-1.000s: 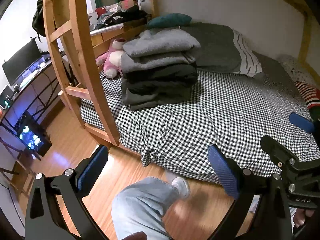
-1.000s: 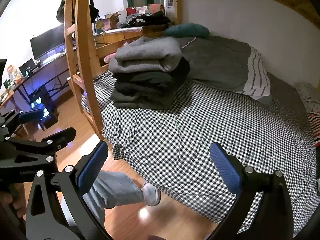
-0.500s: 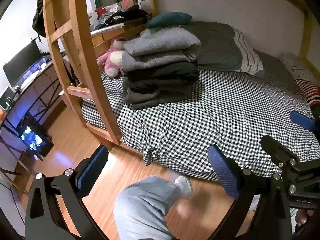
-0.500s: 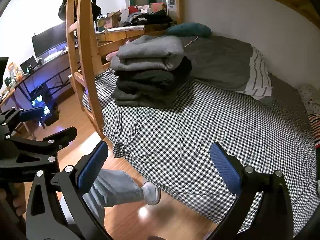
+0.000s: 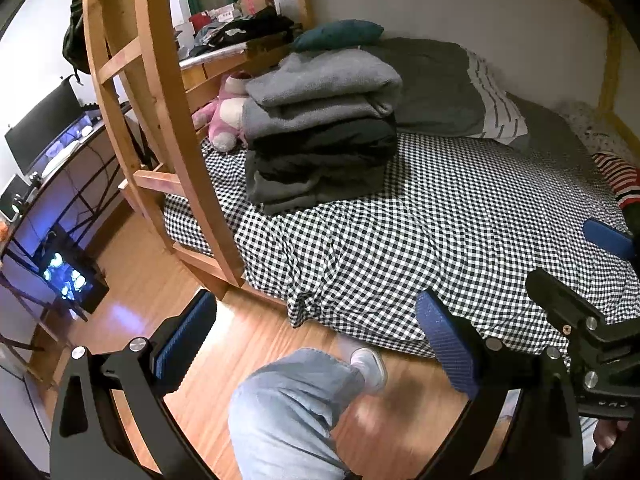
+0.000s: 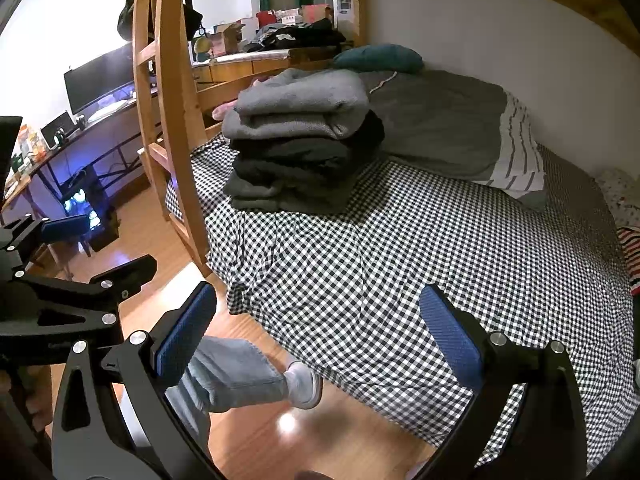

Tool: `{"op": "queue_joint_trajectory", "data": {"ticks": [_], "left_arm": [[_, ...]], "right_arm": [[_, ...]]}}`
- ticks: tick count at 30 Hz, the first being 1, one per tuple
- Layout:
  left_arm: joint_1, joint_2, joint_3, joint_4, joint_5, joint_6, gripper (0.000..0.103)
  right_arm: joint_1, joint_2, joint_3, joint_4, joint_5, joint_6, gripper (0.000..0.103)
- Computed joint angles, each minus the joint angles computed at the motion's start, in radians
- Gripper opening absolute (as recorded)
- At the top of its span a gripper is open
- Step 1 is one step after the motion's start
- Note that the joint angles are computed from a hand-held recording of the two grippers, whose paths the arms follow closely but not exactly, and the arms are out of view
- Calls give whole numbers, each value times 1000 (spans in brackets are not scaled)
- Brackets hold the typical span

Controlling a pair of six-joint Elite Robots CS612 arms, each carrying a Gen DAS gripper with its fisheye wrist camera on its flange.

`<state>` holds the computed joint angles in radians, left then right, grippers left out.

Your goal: Fold large clothes

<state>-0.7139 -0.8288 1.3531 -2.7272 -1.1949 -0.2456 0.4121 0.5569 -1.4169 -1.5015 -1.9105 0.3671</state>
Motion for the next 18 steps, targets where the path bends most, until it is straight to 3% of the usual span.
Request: {"op": "queue_joint_trajectory", "data": {"ticks": [9, 18], "left_arm": [[-5, 1, 1, 9, 24, -5, 98], [-3, -2, 2, 12, -3, -12, 98]], "right_arm": [[-1, 1, -1, 5, 3, 4, 100], [-1, 4, -3, 4, 8, 5, 100]]}}
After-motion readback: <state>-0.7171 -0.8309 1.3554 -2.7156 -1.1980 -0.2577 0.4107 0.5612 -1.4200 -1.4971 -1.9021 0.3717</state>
